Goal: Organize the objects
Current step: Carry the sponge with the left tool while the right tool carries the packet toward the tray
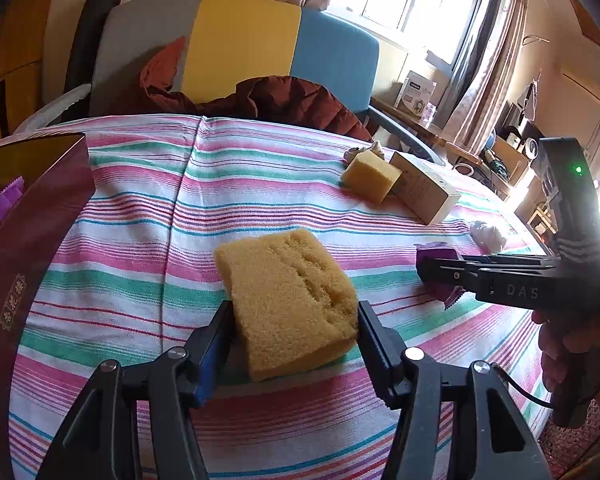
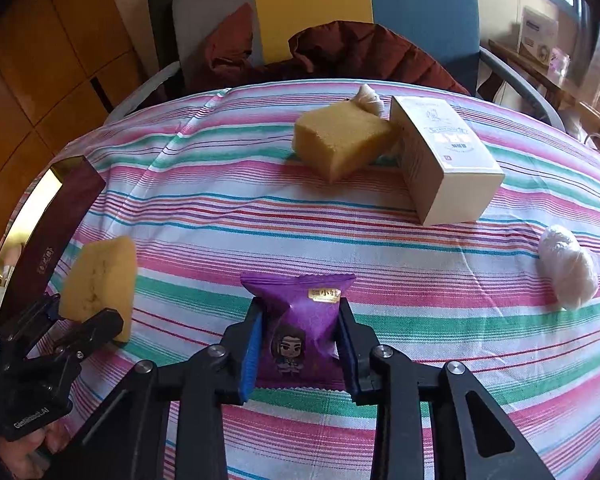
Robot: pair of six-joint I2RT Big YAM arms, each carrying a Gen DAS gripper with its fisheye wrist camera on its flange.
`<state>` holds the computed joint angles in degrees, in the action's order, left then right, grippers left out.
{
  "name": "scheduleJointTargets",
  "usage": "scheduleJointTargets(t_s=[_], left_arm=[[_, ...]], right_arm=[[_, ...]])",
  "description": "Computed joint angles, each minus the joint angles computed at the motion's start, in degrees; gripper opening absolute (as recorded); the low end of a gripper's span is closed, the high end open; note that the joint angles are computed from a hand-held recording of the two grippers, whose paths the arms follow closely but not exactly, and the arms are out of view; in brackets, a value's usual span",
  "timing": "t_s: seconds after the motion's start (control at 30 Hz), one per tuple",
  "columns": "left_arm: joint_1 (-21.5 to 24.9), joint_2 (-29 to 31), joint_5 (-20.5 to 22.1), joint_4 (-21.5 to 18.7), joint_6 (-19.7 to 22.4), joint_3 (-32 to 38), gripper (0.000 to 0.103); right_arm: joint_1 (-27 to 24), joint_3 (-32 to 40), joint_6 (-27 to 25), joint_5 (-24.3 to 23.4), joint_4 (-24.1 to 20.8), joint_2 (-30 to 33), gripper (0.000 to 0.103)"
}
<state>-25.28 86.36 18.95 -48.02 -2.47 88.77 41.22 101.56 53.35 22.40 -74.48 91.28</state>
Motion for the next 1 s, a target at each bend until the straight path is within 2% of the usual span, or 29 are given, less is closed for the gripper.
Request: scheduleJointTargets(t_s=[0.3,0.47,0.83,1.0], left_arm=[[1.99,-3.76,2.23,-0.12,1.28,-2.93,0.059],[4.07,-4.92,3.87,-0.27,0.01,-2.84,0.059],[11.35,-5.61,7.18,-1.86,-3.71,-0.06,0.059],[16.12,-4.36,7.85,-3.19,-5.22,2.55,0.059]], right_arm=[[0.98,-0.09,-1.07,-2.17,4.10,0.42,0.033],[1.88,0.56,-1.96,-2.01,5.11,1.29,0.033],[3.79,0.75,-7.81,-1.64,9.51,1.98,0.033],[4.42,0.79,-6.00,-2.33,10.83,1.93,0.033]])
